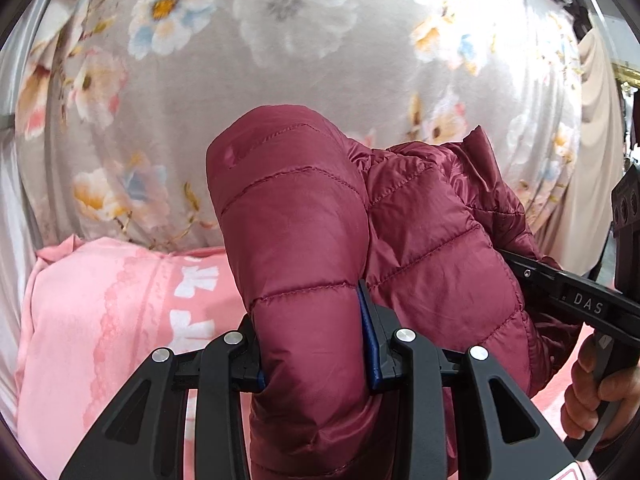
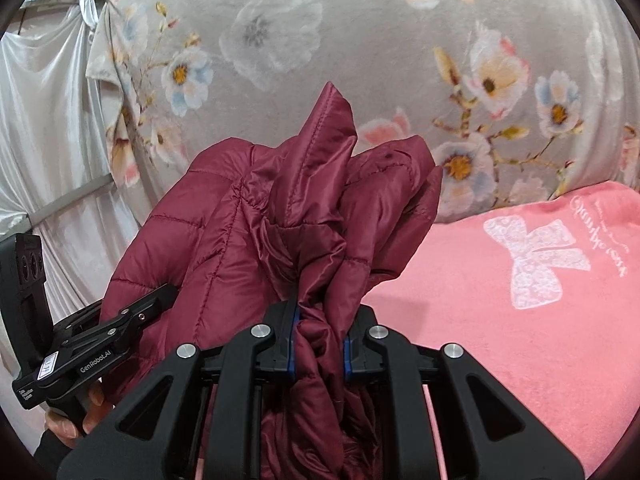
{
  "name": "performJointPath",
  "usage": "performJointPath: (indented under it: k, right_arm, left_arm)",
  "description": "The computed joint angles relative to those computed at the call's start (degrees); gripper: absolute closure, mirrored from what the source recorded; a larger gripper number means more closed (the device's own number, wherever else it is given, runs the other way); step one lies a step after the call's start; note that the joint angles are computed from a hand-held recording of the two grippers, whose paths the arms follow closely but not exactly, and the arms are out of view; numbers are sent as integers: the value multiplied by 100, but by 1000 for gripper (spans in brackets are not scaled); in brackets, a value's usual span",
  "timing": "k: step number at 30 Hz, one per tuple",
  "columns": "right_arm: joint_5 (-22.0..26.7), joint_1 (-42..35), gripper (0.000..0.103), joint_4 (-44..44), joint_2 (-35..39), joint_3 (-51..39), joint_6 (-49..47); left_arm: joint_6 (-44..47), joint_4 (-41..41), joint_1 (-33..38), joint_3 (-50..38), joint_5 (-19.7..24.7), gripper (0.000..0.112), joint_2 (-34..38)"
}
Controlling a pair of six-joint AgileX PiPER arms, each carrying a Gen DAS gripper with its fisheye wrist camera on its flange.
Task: Fold large clothes
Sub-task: 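Grasp the jacket bundle with both grippers and lift it off the blanket, then lower the bundle onto the blanket and open both grippers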
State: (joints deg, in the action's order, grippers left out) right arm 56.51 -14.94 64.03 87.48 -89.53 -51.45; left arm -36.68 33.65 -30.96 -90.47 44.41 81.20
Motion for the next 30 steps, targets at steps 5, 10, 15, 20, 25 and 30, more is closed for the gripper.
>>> performJointPath:
  k: [5,10,15,20,25,30]
  right_arm:
    - [-565,608,89,-348,576,38,86]
    - [-902,912,89,-496,1144,43,140]
    - [-1195,1131,89,-765,1671,-79,313]
    - [-1075,1066,82,-853,2214,-267,557]
    - [-861,781,65,-921,2094,-133,716]
    - [-1199,474,61,-1257,1218,530,774]
  left_arm:
    - [154,-346,582,558,-619,81,237]
    - [221,-647,1019,1100,-1348,81,542]
    - [146,-688,1221,1279,-1732,80,1038]
    - [-412,-358,1334,1474,-1821,66,1324]
    - [-61,-1097,1487,1291,-1131,52,1173]
    - [-792,-264,1094,869,204,47,891]
